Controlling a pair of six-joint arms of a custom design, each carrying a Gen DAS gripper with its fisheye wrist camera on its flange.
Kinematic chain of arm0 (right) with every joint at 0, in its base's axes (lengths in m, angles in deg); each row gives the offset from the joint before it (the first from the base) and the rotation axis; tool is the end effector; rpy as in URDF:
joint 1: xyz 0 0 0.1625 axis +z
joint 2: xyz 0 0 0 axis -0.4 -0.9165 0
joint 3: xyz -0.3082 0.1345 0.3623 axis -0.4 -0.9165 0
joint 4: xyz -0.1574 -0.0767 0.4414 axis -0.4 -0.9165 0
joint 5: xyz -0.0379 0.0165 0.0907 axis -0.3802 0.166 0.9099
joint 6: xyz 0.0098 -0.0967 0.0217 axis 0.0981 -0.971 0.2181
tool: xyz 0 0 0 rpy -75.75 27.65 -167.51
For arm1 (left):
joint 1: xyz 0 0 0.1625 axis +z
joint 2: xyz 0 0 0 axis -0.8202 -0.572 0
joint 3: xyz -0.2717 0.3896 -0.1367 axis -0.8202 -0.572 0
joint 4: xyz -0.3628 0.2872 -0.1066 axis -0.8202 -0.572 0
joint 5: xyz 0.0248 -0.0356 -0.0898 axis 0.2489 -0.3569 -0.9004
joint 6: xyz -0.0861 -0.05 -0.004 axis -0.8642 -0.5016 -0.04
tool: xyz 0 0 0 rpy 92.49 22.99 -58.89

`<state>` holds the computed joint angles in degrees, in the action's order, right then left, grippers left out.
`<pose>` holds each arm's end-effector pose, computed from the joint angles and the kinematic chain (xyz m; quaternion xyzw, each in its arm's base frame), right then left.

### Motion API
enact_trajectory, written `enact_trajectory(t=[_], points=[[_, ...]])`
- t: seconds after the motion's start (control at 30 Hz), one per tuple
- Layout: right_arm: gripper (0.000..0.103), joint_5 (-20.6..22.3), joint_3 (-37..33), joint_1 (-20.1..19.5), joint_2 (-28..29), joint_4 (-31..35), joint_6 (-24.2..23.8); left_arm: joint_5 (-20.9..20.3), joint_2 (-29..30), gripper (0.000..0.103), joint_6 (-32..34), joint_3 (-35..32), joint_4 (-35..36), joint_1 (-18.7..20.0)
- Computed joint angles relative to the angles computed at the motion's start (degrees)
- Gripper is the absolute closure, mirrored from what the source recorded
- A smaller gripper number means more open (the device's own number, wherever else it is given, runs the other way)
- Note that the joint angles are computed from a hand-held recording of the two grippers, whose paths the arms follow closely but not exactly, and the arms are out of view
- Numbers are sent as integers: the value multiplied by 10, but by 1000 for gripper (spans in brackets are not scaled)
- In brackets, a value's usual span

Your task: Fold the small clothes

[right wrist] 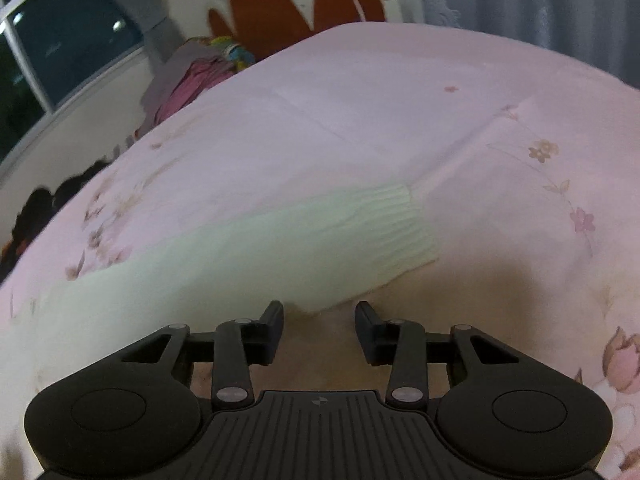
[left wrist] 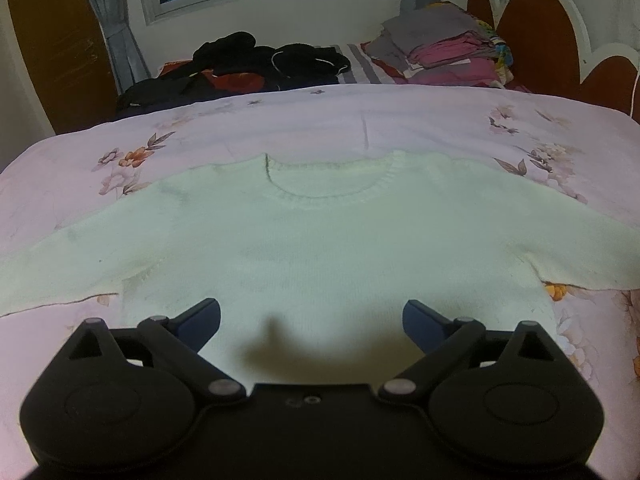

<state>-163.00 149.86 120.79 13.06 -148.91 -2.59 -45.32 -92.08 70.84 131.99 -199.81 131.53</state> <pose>0.1363 -0.5383 0.0155 -0.1339 -0.8462 0.4369 0.2740 0.0847 -0.5421 0.2995 0.1067 0.8483 -0.3102 0.4157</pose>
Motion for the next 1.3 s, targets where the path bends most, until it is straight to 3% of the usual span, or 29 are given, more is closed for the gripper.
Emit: enact_trajectory(t=[0.2,0.23,0.27,0.3,0.6,0.8,1.03,1.3], points=[[64,-11,-29,-4,9,-9,-43,-1,3,11,-11,-8,10,6],[69,-11,-31,-4,11,-13,-51,-3,2,14,-14,-10,12,8],[93,-7,-32,-4,13,-20,-57,-5,1,18,-15,-11,12,10],[101,-3,-30,-4,13,-24,-58,-10,-1,19,-17,-12,14,13],[101,21,-48,20,26,-71,-103,-29,-23,22,-13,-19,24,26],[101,56,-98,64,51,-46,-134,-73,-53,22,5,-16,22,43],[101,111,-191,131,114,39,-147,-104,-87,22,11,-26,41,78],[101,161,-329,192,223,190,-134,-122,-112,22,35,-49,48,126]])
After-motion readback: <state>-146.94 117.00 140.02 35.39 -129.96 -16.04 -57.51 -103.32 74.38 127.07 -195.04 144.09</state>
